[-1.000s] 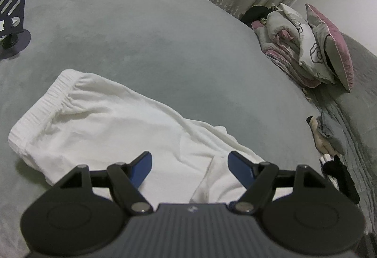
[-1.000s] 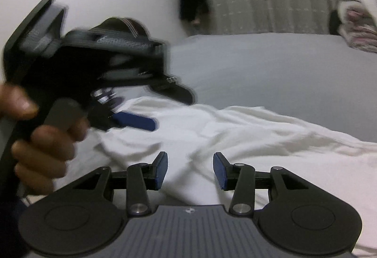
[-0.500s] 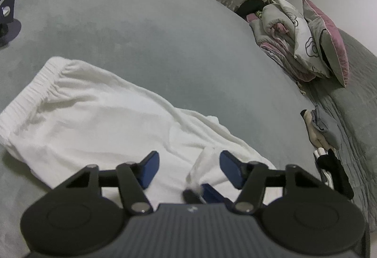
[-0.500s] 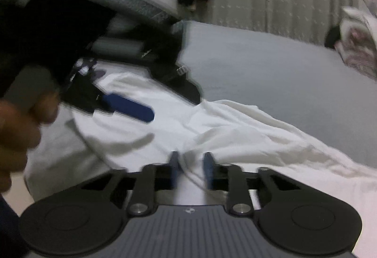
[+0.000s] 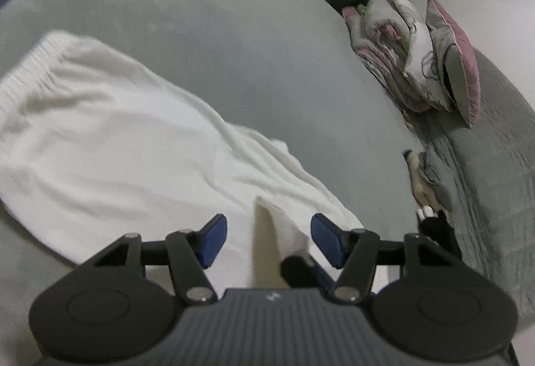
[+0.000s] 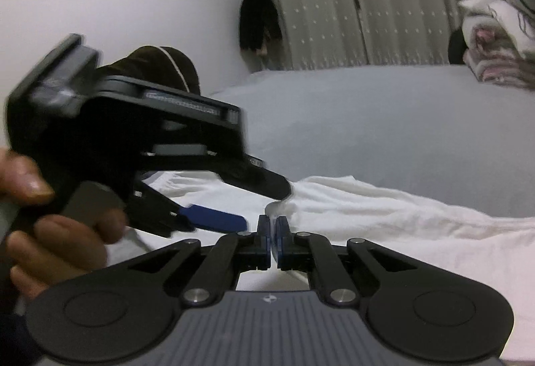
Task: Fold clothes
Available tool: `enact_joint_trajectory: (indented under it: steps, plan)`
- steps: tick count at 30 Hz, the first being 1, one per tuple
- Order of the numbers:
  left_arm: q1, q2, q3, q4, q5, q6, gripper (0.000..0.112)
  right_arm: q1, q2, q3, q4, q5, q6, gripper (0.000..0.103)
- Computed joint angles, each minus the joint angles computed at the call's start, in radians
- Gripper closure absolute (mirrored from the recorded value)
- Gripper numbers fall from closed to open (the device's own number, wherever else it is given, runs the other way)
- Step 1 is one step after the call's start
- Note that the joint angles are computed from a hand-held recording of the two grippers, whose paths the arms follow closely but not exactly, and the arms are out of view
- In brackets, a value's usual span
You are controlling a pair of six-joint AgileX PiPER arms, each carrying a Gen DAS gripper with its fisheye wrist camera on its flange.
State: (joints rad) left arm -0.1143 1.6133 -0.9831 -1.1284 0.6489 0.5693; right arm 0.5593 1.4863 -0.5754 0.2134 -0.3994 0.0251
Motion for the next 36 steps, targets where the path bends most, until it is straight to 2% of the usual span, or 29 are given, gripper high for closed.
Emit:
enact_joint_trajectory:
  steps: [2, 4, 5, 6, 9, 12, 16, 19, 20, 21, 23, 26, 29, 32, 36]
  plan:
    - [-0.014, 0.021, -0.008, -0.021, 0.021, 0.016, 0.055, 0.025, -0.004, 0.003, 0.030, -0.004, -0.056, 0.096]
    - [-0.036, 0.039, -0.021, -0.004, 0.014, 0.003, 0.060, 0.047, -0.006, 0.007, 0.061, -0.009, -0.102, 0.096]
    - [-0.048, 0.050, -0.031, 0.017, 0.008, -0.014, 0.071, 0.056, 0.001, 0.005, 0.077, -0.013, -0.121, 0.096]
    - [-0.058, 0.062, -0.041, 0.034, 0.004, -0.029, 0.088, 0.060, 0.006, 0.004, 0.086, -0.015, -0.132, 0.096]
    - [-0.077, 0.079, -0.059, 0.071, -0.019, -0.060, 0.099, 0.052, 0.019, 0.002, 0.071, -0.022, -0.114, 0.097]
    - [-0.097, 0.072, -0.063, 0.100, -0.053, -0.080, 0.105, 0.047, 0.016, 0.007, 0.043, -0.025, -0.102, 0.097]
    - [-0.113, 0.048, -0.051, 0.125, -0.099, -0.090, 0.107, 0.058, 0.025, 0.003, 0.064, -0.040, -0.128, 0.097]
    - [-0.102, 0.011, -0.033, 0.116, -0.124, -0.056, 0.107, 0.035, 0.018, -0.008, 0.041, -0.010, -0.096, 0.093]
    - [-0.097, -0.002, -0.026, 0.110, -0.133, -0.042, 0.107, 0.026, 0.015, -0.013, 0.032, 0.002, -0.085, 0.083]
    - [-0.091, -0.014, -0.021, 0.109, -0.141, -0.032, 0.107, 0.015, 0.010, -0.013, 0.012, 0.010, -0.063, 0.067]
    - [-0.062, -0.030, -0.018, 0.101, -0.130, -0.012, 0.107, -0.016, -0.009, 0.000, -0.050, 0.012, -0.005, 0.056]
    - [-0.003, -0.049, -0.019, 0.084, -0.103, 0.017, 0.107, -0.050, -0.022, 0.005, -0.062, 0.032, 0.002, 0.056]
    - [0.044, -0.075, -0.026, 0.135, -0.122, -0.007, 0.107, -0.086, -0.033, 0.008, -0.139, 0.055, 0.087, 0.056]
    - [0.106, -0.071, -0.050, 0.151, -0.107, 0.000, 0.107, -0.108, -0.034, 0.002, -0.208, 0.074, 0.145, 0.056]
    - [0.142, -0.017, -0.115, 0.303, -0.100, -0.120, 0.107, -0.119, -0.039, 0.004, -0.269, 0.092, 0.198, 0.056]
